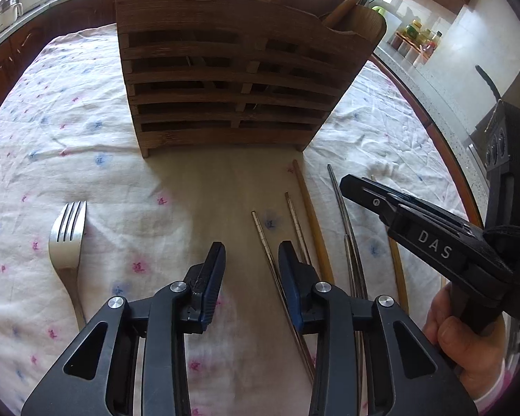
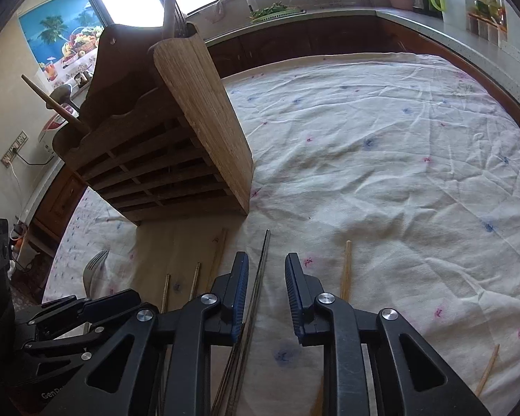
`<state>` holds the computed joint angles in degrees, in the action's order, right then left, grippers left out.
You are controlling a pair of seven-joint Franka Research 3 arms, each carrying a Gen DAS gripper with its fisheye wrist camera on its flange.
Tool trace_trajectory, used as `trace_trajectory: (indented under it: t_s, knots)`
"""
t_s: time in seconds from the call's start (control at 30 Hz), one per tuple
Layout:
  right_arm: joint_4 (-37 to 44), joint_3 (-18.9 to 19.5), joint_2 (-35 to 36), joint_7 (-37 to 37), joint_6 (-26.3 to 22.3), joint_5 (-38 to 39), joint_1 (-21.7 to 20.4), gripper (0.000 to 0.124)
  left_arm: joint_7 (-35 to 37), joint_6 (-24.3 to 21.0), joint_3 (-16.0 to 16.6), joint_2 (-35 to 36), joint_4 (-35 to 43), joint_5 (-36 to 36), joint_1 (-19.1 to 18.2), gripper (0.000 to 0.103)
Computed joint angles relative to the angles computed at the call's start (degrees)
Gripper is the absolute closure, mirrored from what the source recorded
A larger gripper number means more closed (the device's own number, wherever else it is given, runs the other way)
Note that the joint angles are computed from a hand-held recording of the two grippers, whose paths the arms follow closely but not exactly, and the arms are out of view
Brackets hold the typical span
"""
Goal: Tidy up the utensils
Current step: 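Grasp a metal chopstick with the left tool while the right grasps another metal chopstick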
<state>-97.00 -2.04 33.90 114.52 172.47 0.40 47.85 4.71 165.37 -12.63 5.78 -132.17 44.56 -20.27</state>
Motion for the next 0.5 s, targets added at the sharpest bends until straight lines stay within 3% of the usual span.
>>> trace_trajectory:
  t_s: [0.13,0.27,0.4,0.5]
  knots:
    - [3.3,-2.7,2.1,0.7,-2.5,-2.3,2.1,0.107,0.8,-0.4,0.1,1.2,1.3,0.2,-0.1,0.078]
    - [4.4,-5.1,2.7,2.7,-3.8,-5.8,4.1,0.114,1.8,-4.2,0.3,2.6,3.8,2.1,-1.4,0.094]
    - [3.4,-4.0,2.2,3.2,-3.1,-6.9,3.2,0.119,1.1,-7.0,0.4,3.2,5.2,5.0,-2.6,0.097]
    - [1.0,-3.2,0.8,3.5,-1.0,-6.2,2.7,0.12,0.3,-3.6,0.6,2.3,3.6,5.1,-1.8,0.1]
